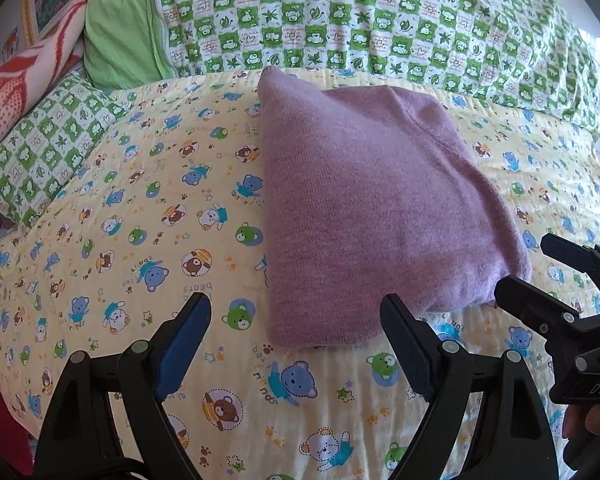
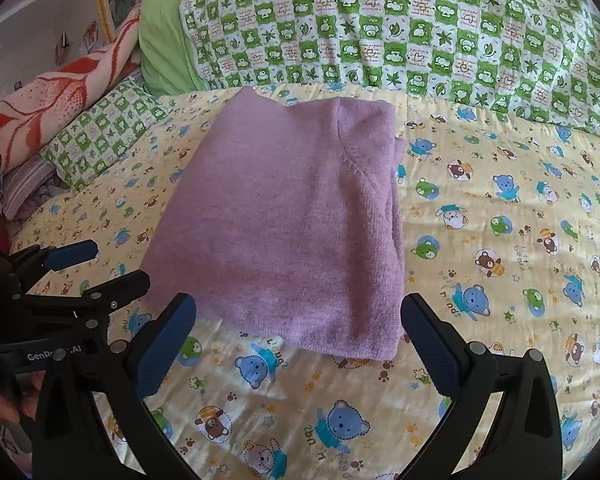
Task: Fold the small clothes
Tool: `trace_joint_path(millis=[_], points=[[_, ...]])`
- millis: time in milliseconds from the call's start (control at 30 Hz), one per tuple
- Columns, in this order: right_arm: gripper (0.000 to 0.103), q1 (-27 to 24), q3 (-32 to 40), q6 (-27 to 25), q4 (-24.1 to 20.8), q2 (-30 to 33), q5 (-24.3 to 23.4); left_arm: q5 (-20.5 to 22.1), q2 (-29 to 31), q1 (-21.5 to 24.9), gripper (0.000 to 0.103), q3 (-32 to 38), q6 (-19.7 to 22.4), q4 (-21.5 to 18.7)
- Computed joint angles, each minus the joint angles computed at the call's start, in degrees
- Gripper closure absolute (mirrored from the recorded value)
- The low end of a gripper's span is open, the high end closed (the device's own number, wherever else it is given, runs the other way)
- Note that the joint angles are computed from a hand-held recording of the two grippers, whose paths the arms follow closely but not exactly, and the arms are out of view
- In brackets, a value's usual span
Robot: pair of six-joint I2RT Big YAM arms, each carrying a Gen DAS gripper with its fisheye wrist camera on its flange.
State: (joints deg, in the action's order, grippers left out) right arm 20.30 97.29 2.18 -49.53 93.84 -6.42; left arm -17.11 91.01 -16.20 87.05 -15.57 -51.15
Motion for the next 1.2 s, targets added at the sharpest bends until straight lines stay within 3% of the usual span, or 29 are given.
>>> trace_joint_path(millis=[1200], points=[[0.001, 0.5, 1.08, 0.12, 0.56, 0.23, 0.5, -0.42, -0.59, 0.04, 0.016, 0.23, -1.41, -0.37]])
